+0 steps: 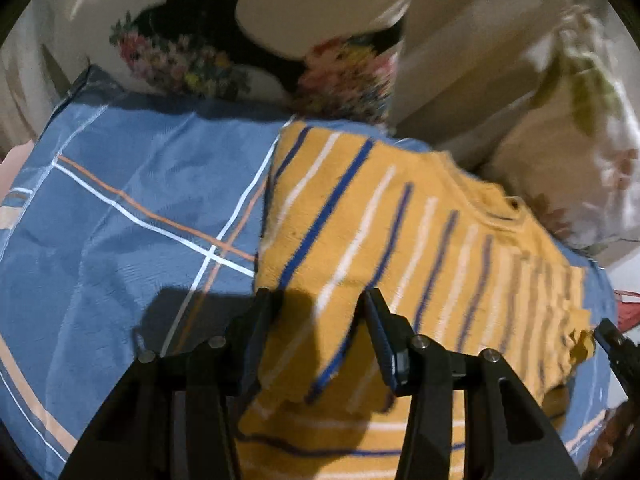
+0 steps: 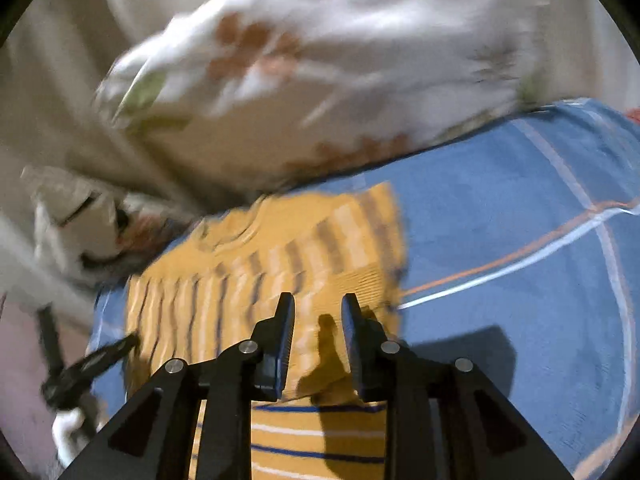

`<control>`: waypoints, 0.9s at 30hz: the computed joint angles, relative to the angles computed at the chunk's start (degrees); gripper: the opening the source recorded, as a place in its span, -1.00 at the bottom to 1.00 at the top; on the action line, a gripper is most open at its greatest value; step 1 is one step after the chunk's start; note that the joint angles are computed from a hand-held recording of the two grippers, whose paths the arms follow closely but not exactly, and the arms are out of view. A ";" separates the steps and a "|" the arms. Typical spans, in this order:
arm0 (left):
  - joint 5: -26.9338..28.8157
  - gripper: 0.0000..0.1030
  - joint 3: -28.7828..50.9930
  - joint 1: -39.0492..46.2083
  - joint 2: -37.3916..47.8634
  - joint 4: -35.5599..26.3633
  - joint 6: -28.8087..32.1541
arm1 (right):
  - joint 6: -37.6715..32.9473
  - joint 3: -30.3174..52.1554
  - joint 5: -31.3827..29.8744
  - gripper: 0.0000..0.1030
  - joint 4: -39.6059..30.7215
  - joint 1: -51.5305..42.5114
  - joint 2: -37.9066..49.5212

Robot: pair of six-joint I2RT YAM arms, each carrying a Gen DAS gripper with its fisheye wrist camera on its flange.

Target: Fold small clothes

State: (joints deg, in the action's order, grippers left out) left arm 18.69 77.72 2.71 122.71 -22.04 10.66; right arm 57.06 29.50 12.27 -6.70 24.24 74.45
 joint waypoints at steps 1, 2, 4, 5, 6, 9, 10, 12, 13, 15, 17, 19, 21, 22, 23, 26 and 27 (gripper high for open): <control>-0.22 -0.07 1.56 -0.02 1.65 -0.79 -0.62 | -1.16 0.04 -2.61 -0.48 2.02 -0.99 2.21; -0.40 0.04 2.42 -0.10 2.54 -1.01 -1.00 | -1.83 -0.02 -5.17 -0.48 4.12 -1.90 4.83; -0.97 0.16 3.84 -0.21 3.88 -1.36 -1.20 | -2.55 1.36 -6.53 -0.49 5.58 -3.41 11.99; -0.97 0.16 4.38 -0.30 4.23 -1.70 -1.07 | -2.77 1.04 -6.77 -0.52 6.80 -3.79 13.16; -0.94 0.16 4.46 -0.36 4.11 -1.99 -0.85 | -2.73 0.69 -6.75 -0.53 7.70 -3.92 13.41; 0.70 0.16 2.35 1.01 1.08 -2.64 1.25 | -1.58 1.11 -5.33 -0.51 3.73 -2.27 9.79; 1.69 0.16 0.87 2.00 -0.46 -2.73 2.85 | -1.00 1.01 -4.40 -0.47 1.87 -1.22 8.04; 3.14 0.16 -1.68 4.22 -2.68 -3.11 6.05 | 1.92 -0.23 -1.65 -0.45 -2.03 1.70 4.05; 4.00 0.16 -3.03 5.56 -3.51 -3.44 7.67 | 3.73 -1.02 -0.27 -0.44 -4.14 3.18 2.05; 5.75 0.16 -4.86 8.85 -4.08 -5.55 11.52 | 10.41 -3.01 3.47 -0.41 -9.84 8.01 -2.05; 6.86 0.16 -5.81 11.85 -3.27 -8.22 15.76 | 18.36 -4.92 5.23 -0.30 -14.58 12.73 -4.12; 9.33 0.16 -6.98 14.95 -2.76 -10.53 20.57 | 27.20 -8.23 4.90 -0.30 -15.37 19.04 -6.48; 10.78 0.16 -8.48 16.91 -3.70 -12.12 25.14 | 37.60 -10.43 7.27 -0.30 -15.92 28.27 -8.13; 11.42 0.16 -8.88 17.99 -3.97 -13.71 27.72 | 42.73 -10.12 9.34 -0.30 -17.56 33.24 -8.06; 12.14 0.16 -9.66 19.15 -4.59 -15.44 30.28 | 47.51 -9.63 10.18 -0.30 -18.82 37.70 -7.58; 13.12 0.16 -12.09 22.06 -5.93 -19.28 36.72 | 56.73 -8.18 11.95 -0.30 -20.45 46.40 -5.89; 13.11 0.16 -12.73 22.40 -6.33 -19.53 37.58 | 58.97 -7.56 12.10 -0.30 -20.98 48.51 -5.21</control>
